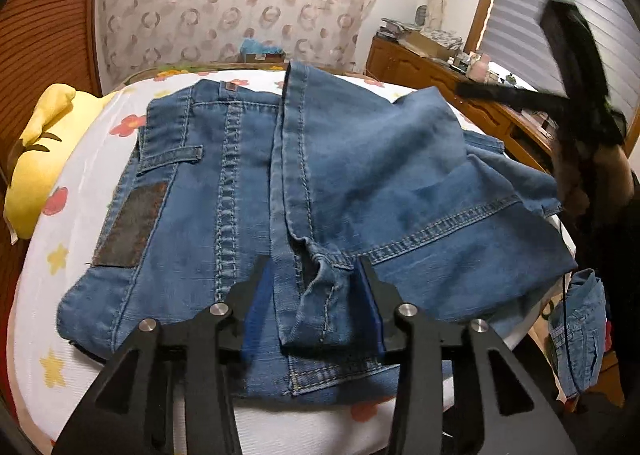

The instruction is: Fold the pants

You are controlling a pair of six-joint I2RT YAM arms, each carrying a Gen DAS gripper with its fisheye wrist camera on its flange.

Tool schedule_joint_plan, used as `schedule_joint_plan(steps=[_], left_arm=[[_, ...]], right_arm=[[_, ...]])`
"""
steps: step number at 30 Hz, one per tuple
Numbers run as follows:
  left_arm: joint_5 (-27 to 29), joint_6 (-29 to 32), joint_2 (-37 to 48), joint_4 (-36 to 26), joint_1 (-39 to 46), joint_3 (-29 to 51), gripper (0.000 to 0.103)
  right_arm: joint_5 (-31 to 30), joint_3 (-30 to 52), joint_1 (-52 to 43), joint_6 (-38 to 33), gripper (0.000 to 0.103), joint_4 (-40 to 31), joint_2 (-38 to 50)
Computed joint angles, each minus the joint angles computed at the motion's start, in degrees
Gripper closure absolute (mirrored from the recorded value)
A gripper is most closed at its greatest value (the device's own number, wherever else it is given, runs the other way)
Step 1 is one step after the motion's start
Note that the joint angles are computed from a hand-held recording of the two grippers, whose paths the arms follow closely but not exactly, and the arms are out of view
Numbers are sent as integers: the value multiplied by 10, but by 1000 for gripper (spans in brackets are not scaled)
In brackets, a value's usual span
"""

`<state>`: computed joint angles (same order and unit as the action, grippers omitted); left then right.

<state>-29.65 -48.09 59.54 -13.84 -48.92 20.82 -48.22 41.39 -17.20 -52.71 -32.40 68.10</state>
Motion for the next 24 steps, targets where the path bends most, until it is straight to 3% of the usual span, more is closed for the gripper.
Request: schedule_joint_plan(steps=[4, 14, 15, 16, 17, 19, 24], left_arm=[[-17, -4, 5, 11, -11, -6, 60], [-36, -7, -4, 37, -29, -33, 61], [-44, -12, -1, 32, -37, -31, 62], [-52, -19, 3, 26, -43, -29, 70], [-53, -24, -1, 23, -47, -31, 77], [-47, -28, -24, 23, -48, -40, 83], [-66, -31, -68, -23, -78, -34, 89]], right_arm=[[29, 5, 82, 38, 45, 59, 33], [116, 74, 202, 56, 45, 109, 166], [124, 77, 206, 59, 45, 116, 177], [128, 85, 210, 62, 47, 116, 190], [122, 96, 208, 58, 54, 109, 207], [109, 113, 204, 43, 98, 88, 229], [62, 105, 197, 48, 101, 87, 183]])
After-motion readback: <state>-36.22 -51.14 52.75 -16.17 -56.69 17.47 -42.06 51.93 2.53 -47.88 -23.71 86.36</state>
